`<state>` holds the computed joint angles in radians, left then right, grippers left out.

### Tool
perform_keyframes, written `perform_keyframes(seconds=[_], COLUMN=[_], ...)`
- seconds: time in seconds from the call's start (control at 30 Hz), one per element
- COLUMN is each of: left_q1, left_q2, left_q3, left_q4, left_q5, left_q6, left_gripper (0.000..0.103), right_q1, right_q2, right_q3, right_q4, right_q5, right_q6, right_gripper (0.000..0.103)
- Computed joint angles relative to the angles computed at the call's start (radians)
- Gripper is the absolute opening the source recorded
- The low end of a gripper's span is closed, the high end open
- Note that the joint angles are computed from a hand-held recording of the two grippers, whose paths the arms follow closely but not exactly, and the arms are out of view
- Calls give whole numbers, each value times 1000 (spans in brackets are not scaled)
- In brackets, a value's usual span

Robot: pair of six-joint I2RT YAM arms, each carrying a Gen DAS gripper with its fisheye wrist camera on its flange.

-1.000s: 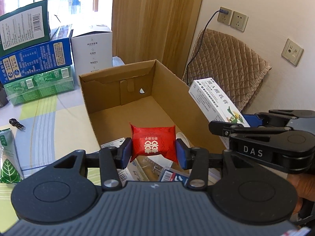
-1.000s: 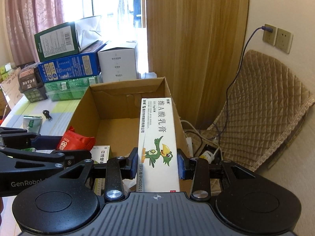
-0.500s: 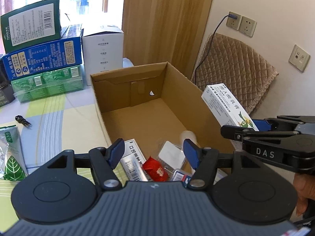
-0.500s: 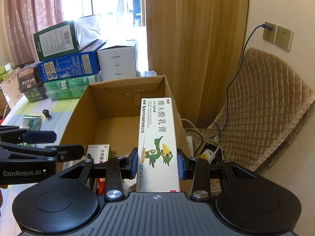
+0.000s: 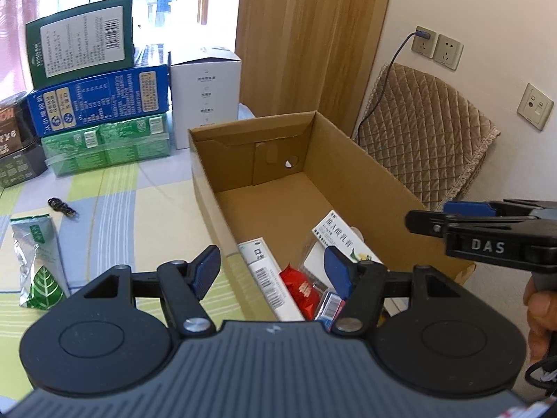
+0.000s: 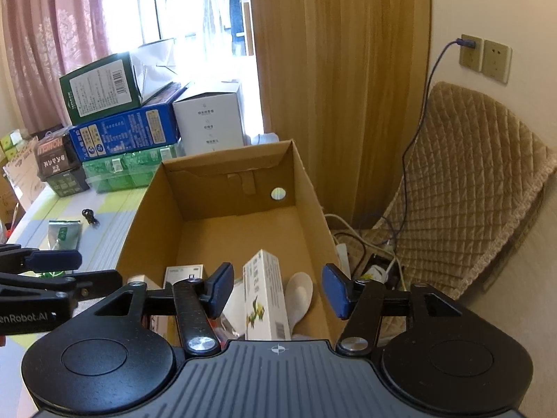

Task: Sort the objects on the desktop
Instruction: 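Open both tools to drop the candy and ointment box into the cardboard box, then move both tools back over the table toward the tea bag and cable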

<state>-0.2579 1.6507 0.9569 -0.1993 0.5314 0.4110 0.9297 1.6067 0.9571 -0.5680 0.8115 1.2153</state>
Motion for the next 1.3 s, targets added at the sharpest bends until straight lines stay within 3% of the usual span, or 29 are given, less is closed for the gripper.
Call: perform_keyframes(seconds=[0.33,0.53,0.6,0.7,1.07,1.3], left_q1=[121,221,258,318,549,652], left_q2=[-87,-138,-153,-165,-93,10], left_q3=[-44,-57,-60,-54,25,112], left_q4=[-77,-143,-160,-194,-285,-303], left_q5=[34,62,76,102,179,192], left_q6=[87,163,186,232,370,406], left_gripper=[61,69,79,84,101,101], right_q1=[119,177,190,209,250,244], right_q2=[24,86,115,157,298,387], right_q3=[92,206,251,316,519,635], right_q4=[-144,-217,-239,-267,-305,-275], right_q5=[50,82,88,95,97,69], right_q6=[139,172,169,169,124,38], right_gripper=[74,91,96,101,101,101])
